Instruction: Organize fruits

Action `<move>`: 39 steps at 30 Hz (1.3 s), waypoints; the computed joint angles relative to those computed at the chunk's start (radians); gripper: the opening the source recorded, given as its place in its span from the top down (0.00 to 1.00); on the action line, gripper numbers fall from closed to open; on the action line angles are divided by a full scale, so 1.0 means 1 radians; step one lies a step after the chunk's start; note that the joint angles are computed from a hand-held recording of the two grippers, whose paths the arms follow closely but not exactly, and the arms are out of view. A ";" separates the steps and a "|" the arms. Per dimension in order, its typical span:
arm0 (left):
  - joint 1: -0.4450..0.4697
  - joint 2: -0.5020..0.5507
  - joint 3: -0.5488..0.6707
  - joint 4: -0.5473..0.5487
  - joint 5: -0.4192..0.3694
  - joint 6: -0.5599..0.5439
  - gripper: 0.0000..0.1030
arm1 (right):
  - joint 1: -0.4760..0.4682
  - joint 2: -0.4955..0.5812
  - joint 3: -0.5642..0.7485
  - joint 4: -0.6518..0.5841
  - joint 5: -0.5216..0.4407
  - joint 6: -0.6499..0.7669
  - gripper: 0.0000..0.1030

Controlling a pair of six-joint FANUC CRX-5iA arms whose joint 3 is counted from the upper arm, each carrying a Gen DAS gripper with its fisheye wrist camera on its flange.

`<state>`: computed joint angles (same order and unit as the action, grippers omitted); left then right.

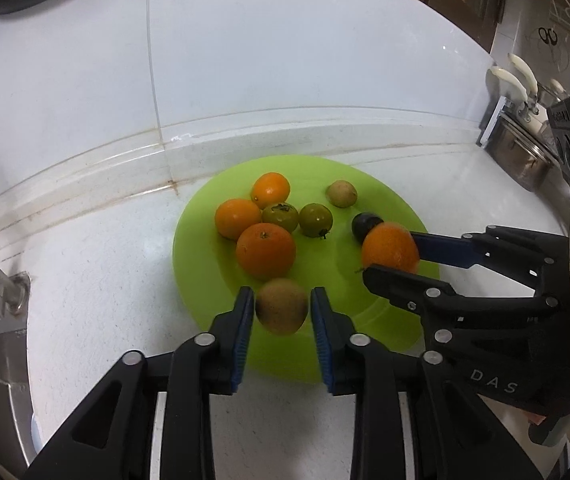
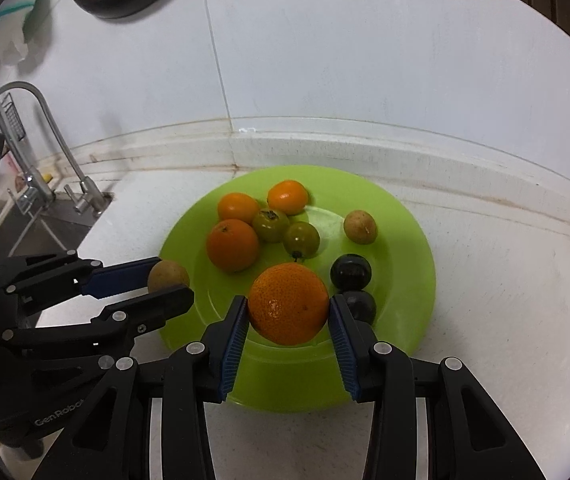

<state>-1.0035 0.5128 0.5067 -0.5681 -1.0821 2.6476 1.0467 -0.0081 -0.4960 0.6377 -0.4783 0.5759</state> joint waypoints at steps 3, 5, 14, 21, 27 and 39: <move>-0.011 0.003 0.014 -0.025 -0.027 0.005 0.60 | -0.004 -0.005 -0.010 0.029 -0.008 -0.049 0.54; -0.022 0.002 0.023 -0.044 -0.053 0.021 0.57 | -0.009 -0.023 -0.031 0.064 -0.005 -0.094 0.51; -0.118 0.017 0.112 -0.148 -0.229 0.102 0.48 | 0.025 -0.149 -0.150 0.270 -0.048 -0.290 0.51; -0.233 0.042 0.211 -0.262 -0.376 0.196 0.36 | 0.085 -0.292 -0.240 0.319 -0.088 -0.369 0.51; -0.335 0.105 0.336 -0.358 -0.526 0.218 0.27 | 0.170 -0.427 -0.322 0.361 -0.171 -0.433 0.46; -0.493 0.242 0.589 -0.489 -0.742 0.204 0.14 | 0.493 -0.692 -0.441 0.380 -0.498 -0.555 0.39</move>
<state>-1.4964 0.7551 1.0961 -1.0568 -1.8238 2.8520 1.5393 -0.7000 -0.9368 1.0178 -0.9762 0.0211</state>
